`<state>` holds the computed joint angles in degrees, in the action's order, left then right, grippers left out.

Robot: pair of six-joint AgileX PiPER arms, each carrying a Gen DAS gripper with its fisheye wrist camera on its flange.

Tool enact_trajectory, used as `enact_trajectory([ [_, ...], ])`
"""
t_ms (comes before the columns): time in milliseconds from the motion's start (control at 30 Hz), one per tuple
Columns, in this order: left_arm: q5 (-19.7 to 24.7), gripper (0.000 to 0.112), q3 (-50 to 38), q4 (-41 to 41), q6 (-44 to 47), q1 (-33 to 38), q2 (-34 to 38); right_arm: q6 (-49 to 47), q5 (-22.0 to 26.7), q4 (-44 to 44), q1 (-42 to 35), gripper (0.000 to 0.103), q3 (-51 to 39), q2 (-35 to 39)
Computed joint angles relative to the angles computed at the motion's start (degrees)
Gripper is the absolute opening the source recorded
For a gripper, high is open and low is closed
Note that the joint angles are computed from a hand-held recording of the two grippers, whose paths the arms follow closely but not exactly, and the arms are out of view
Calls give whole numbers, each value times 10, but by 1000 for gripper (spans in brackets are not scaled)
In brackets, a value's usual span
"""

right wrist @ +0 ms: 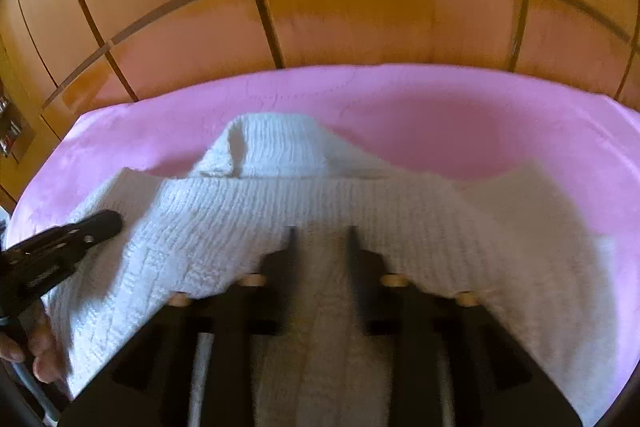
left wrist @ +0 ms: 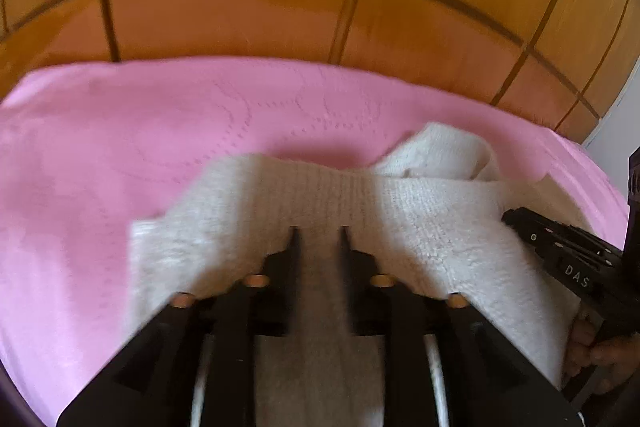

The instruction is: Fold small clothes

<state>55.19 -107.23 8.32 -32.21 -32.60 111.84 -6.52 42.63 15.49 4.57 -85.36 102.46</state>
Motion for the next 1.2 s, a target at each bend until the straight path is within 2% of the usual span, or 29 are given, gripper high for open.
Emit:
enact_trajectory([
  [133, -45, 28, 103, 17, -24, -21, -93, -46, -5, 46, 3, 55, 47, -65],
  [200, -65, 28, 168, 21, -41, -36, -145, -96, 7, 99, 0, 69, 88, -112],
  [267, -76, 28, 218, 39, -67, -55, -182, -125, 9, 121, 9, 70, 134, -159],
  [300, -81, 31, 241, 50, -85, -67, -195, -134, 7, 123, 18, 70, 153, -178],
  [333, -86, 41, 268, 63, -111, -79, -211, -141, 5, 122, 26, 70, 175, -201],
  [367, -88, 45, 288, 76, -132, -86, -222, -134, -7, 104, 44, 72, 206, -225],
  [467, -85, 45, 338, 93, -189, -96, -232, -58, -36, 30, 91, 76, 264, -238],
  [500, -97, 45, 359, 90, -196, -92, -237, -38, -49, 11, 97, 76, 283, -234],
  [567, -94, 45, 362, 106, -209, -100, -237, -19, -115, -29, 115, 76, 334, -246],
  [600, -76, 45, 349, 117, -217, -109, -233, 8, -122, -59, 127, 76, 337, -250],
  [667, -55, 48, 330, 127, -233, -125, -233, 30, -96, -67, 131, 77, 319, -253],
  [767, -60, 54, 338, 146, -259, -152, -253, 5, -65, -21, 99, 79, 301, -268],
  [900, -39, 54, 328, 182, -298, -197, -260, -7, -47, -7, 48, 81, 308, -302],
  [1000, -28, 61, 321, 199, -318, -218, -263, -11, -24, -8, -5, 82, 321, -332],
  [1133, -3, 61, 307, 220, -333, -241, -260, -20, -1, -13, -96, 82, 327, -321],
  [1200, 2, 61, 302, 220, -332, -244, -259, -50, 12, 19, -149, 82, 331, -308],
])
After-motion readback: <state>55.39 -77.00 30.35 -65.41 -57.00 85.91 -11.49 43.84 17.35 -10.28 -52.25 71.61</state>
